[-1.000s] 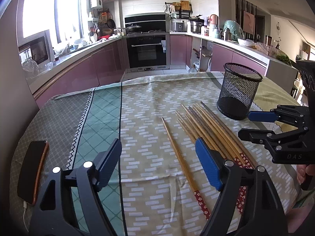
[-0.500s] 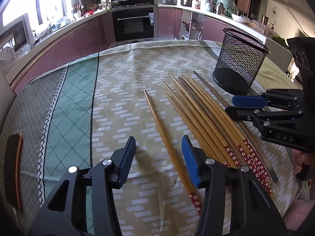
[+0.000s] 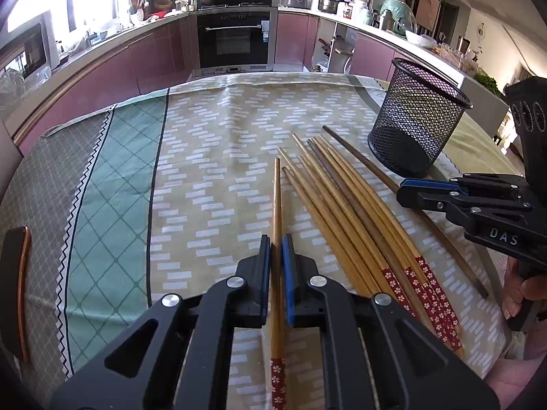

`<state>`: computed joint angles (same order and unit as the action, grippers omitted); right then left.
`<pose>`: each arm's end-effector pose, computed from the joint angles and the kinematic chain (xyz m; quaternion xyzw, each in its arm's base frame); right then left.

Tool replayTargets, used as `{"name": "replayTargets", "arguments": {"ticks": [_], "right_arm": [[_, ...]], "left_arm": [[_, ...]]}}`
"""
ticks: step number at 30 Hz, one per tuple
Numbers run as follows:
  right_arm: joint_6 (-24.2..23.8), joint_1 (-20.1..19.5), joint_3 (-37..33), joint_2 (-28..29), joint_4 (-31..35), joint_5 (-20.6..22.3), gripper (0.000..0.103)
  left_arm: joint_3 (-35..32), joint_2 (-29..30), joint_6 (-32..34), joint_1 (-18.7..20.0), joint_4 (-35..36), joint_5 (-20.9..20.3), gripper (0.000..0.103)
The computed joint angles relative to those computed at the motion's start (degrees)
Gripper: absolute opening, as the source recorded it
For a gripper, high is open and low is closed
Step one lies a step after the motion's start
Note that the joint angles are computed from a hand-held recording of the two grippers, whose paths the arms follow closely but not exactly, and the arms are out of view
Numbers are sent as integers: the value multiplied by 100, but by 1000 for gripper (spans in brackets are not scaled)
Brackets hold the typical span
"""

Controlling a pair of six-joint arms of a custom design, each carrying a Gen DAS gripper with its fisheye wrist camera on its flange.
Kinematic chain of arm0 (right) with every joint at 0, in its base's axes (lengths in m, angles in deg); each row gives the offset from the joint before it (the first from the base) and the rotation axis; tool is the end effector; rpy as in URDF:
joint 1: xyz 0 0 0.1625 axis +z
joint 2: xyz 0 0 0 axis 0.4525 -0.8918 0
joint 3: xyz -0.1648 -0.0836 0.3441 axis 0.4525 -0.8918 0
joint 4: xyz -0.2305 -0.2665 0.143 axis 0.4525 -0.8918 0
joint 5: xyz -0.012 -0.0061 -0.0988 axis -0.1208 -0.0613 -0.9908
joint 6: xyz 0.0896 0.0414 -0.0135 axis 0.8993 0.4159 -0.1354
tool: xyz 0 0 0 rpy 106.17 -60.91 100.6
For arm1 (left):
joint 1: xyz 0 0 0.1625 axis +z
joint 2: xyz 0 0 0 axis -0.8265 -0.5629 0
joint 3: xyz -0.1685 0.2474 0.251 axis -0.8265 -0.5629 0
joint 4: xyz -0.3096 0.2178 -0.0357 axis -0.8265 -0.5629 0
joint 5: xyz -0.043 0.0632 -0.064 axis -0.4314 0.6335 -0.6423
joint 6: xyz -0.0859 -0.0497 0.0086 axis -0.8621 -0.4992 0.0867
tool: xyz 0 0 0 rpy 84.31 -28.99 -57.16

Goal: Organize utensils
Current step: 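Lower the left tool onto one wooden chopstick and close it while the right tool grasps another, then lift the held chopstick upright with the left tool while the right tool lifts its chopstick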

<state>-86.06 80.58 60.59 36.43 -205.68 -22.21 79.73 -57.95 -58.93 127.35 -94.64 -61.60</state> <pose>0.2706 -0.5292 -0.0509 0.3012 -0.9108 0.2153 0.1826 0.0575 -0.4301 0.3704 0.2210 0.8919 -0.2660 0.2914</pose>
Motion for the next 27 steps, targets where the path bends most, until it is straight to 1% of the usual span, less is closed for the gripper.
{"name": "replayTargets", "arguments": {"ticks": [2,8,12,15,23,27], "right_arm": [[-67,13,117,-81,-91,121,6],[-289,37,559,-446,-520,616,6],[-280,43,783,-667,-788,908,6],[-287,44,915,-795,-1024,1015,6],[-405,58,1136,-1157,-1493,1358,6],[-566,110,1040,-1284,-1578,1475,6]], "left_arm": [[9,-119,9,-28,43,-70,8],[-167,-486,36,-143,405,-633,8],[-291,-703,58,-286,596,-1031,8],[-388,-842,43,-405,709,-1309,8],[-559,-1071,98,-801,669,-1731,8],[-722,-955,93,-939,410,-1901,8]]}}
